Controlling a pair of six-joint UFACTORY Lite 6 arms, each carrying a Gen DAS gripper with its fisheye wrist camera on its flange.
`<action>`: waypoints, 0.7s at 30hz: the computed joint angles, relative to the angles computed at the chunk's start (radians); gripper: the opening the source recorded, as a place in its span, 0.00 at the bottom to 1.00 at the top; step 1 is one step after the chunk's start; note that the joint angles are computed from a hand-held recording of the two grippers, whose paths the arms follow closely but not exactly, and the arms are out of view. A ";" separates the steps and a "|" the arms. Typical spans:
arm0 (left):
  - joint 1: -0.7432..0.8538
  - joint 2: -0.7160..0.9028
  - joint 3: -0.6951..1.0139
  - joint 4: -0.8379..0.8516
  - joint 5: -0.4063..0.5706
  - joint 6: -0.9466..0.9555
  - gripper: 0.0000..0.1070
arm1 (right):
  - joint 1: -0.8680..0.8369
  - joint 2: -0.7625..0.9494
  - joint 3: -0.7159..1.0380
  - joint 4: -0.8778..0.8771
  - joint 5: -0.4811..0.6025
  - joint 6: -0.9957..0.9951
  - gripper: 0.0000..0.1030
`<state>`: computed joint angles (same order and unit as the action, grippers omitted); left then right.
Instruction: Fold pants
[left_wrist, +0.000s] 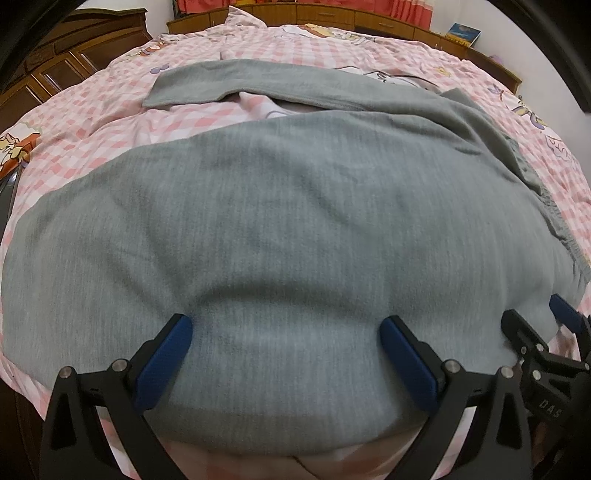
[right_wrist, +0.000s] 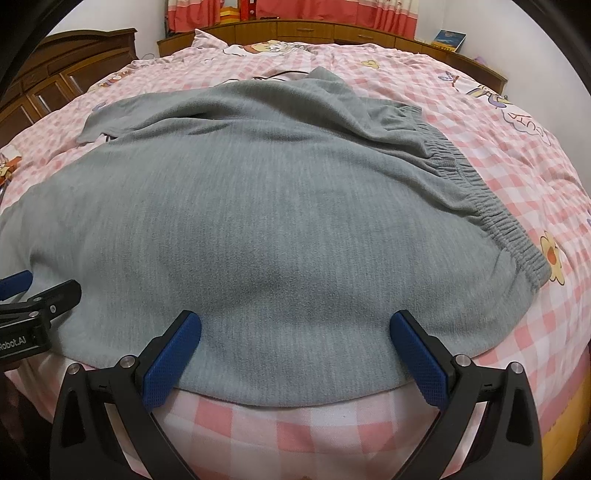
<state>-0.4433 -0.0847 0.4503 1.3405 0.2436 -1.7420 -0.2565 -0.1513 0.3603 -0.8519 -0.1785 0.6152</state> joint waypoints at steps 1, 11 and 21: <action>0.004 0.001 0.001 -0.005 -0.004 0.007 0.96 | -0.003 0.002 -0.001 0.000 -0.004 -0.004 1.00; 0.001 0.001 -0.006 0.050 -0.003 -0.052 0.96 | -0.001 0.008 0.002 0.034 -0.005 -0.039 1.00; -0.003 -0.021 -0.031 0.137 -0.005 -0.128 0.96 | -0.011 0.009 0.005 -0.041 -0.009 0.016 1.00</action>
<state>-0.4466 -0.1053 0.4190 1.4780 0.2391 -1.8697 -0.2674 -0.1422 0.3651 -0.8927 -0.1879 0.6313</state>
